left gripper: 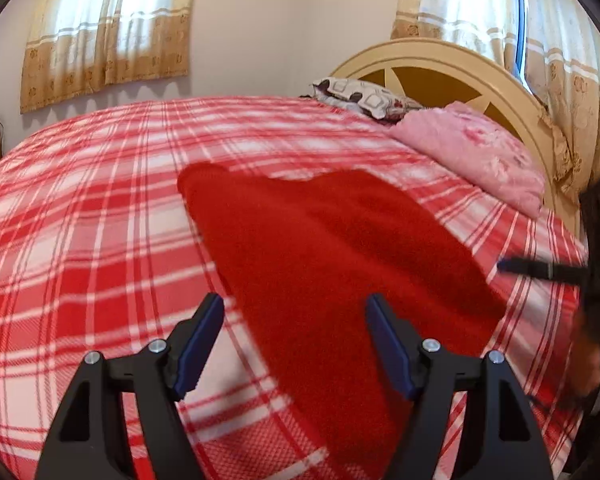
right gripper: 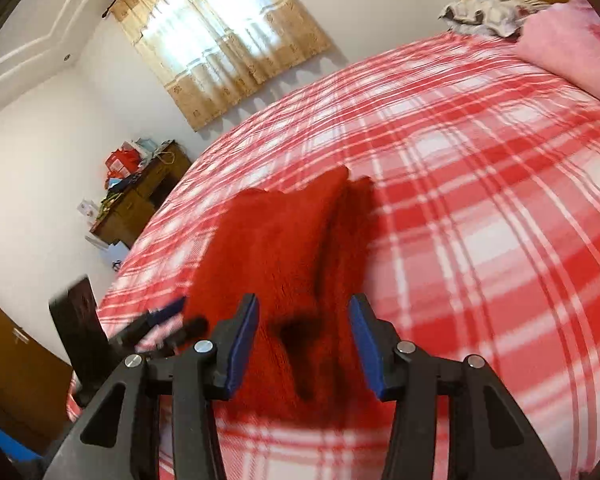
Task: Fold small clothes
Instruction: 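Lay the folded bundle on the bed and open both grippers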
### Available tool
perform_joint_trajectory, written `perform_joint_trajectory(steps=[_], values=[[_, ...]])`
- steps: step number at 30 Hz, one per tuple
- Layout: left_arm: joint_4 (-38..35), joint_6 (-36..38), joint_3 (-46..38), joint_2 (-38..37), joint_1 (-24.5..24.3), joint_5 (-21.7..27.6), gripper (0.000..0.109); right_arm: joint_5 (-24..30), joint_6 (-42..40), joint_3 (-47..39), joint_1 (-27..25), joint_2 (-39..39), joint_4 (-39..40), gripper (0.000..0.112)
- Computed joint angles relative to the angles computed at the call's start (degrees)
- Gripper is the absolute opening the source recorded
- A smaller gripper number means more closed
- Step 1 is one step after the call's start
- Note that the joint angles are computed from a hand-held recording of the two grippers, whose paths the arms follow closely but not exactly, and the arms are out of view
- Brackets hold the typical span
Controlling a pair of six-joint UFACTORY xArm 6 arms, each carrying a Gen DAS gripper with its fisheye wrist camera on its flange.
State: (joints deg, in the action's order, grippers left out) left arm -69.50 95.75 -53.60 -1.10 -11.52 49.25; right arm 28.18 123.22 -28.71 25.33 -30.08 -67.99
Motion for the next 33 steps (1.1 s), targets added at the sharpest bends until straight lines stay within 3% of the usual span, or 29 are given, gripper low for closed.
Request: perform_joint_trajectory(steps=[2, 6, 7, 8, 9, 10, 12, 16, 18, 20, 22, 24, 27, 28, 30, 33], values=[[0.3, -1.4, -0.5, 0.2, -0.5, 0.5, 0.078, -2.5, -6.6, -3.1, -4.1, 3.7, 4.3, 0.048], [0.1, -2.7, -0.9, 0.9, -1.2, 0.2, 0.091, -14.5, -17.1, -6.0, -13.3, 12.4, 13.8, 0.048], [0.5, -2.8, -0.6, 0.9, -1.2, 0.3, 0.091, -18.8, -19.9, -6.2, -15.4, 15.3, 17.2, 0.046], [0.7, -3.0, -0.8, 1.2, -0.9, 0.9, 0.092, -21.0, -20.4, -6.4, -16.2, 16.8, 18.1, 0.037], [0.5, -3.0, -0.9, 1.2, -0.7, 1.4, 0.093, -20.7, -21.2, -7.0, -16.0, 17.7, 18.8, 0.026], [0.2, -2.9, -0.9, 1.2, -0.4, 1.7, 0.097, -18.0, -20.7, -7.8, -15.3, 17.4, 17.3, 0.023], [0.1, -3.5, -1.1, 1.6, 0.2, 2.1, 0.102, -12.3, -18.4, -8.8, -13.4, 15.5, 14.1, 0.021], [2.7, -6.2, -1.7, 2.4, -0.4, 1.8, 0.102, -8.1, -21.8, -9.4, -13.7, 15.1, 16.1, 0.021], [4.8, -7.1, -1.5, 2.5, -1.4, 0.8, 0.103, -12.6, -22.0, -8.0, -16.1, 16.7, 17.2, 0.021], [7.1, -8.6, -1.4, 2.7, -2.5, -0.8, 0.103, -16.0, -15.8, -6.1, -17.8, 15.6, 11.1, 0.024], [7.4, -8.7, -1.2, 2.6, -2.5, -0.9, 0.103, -12.6, -12.7, -5.3, -16.4, 13.6, 9.0, 0.038], [7.2, -8.9, -1.2, 2.6, -2.0, 0.0, 0.103, -7.0, -11.0, -5.3, -13.0, 10.8, 7.5, 0.038], [5.7, -8.0, -1.3, 2.4, -0.6, 1.7, 0.103, 7.5, -13.6, -8.6, -4.0, 8.0, 4.9, 0.04], [3.9, -7.0, -1.1, 2.1, 0.5, 3.0, 0.103, 9.1, -13.9, -9.4, -1.9, 7.5, 3.4, 0.04], [1.2, -6.6, -1.9, 2.5, 2.3, 5.3, 0.103, 6.9, -12.9, -9.3, -0.8, 6.7, -0.4, 0.044], [-2.3, -9.7, -3.6, 3.7, 4.3, 7.9, 0.103, -3.6, -15.9, -8.5, -2.5, 8.5, 1.0, 0.045]])
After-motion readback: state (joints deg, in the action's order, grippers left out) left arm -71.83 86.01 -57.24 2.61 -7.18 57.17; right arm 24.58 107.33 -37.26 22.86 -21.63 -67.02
